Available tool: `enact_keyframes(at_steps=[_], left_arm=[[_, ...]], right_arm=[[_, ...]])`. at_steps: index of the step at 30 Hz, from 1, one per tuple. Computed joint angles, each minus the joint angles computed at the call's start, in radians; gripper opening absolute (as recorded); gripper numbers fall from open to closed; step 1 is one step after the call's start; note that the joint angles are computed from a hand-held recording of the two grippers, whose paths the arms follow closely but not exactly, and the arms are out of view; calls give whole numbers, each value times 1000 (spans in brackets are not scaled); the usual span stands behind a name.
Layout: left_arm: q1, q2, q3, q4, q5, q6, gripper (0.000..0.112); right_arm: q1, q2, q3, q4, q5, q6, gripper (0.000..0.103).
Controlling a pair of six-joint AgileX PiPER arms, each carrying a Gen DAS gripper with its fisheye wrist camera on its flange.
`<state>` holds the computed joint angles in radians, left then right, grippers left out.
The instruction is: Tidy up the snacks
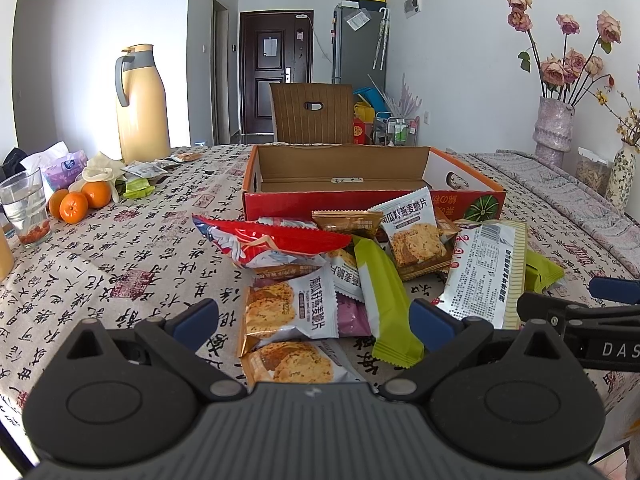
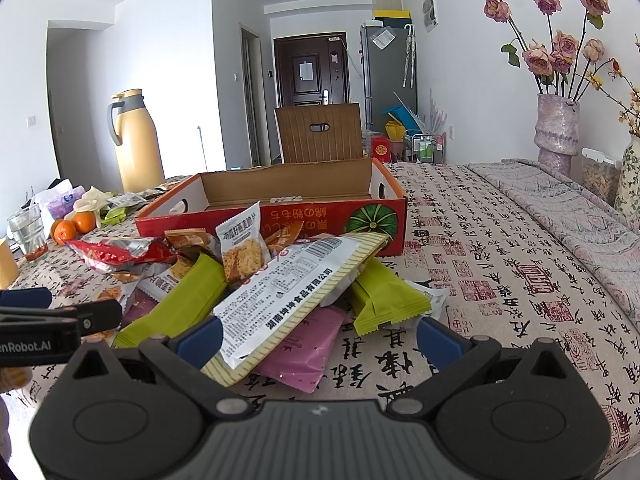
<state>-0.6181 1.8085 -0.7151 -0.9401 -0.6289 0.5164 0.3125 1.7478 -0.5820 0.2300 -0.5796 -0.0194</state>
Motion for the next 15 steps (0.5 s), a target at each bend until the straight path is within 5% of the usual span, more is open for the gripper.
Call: enact_keyframes(at_steps=[15], left_arm=[[59,4,-26,23,41,-6,103]], right_arm=[[16,26,-83,43,60,-40,103]])
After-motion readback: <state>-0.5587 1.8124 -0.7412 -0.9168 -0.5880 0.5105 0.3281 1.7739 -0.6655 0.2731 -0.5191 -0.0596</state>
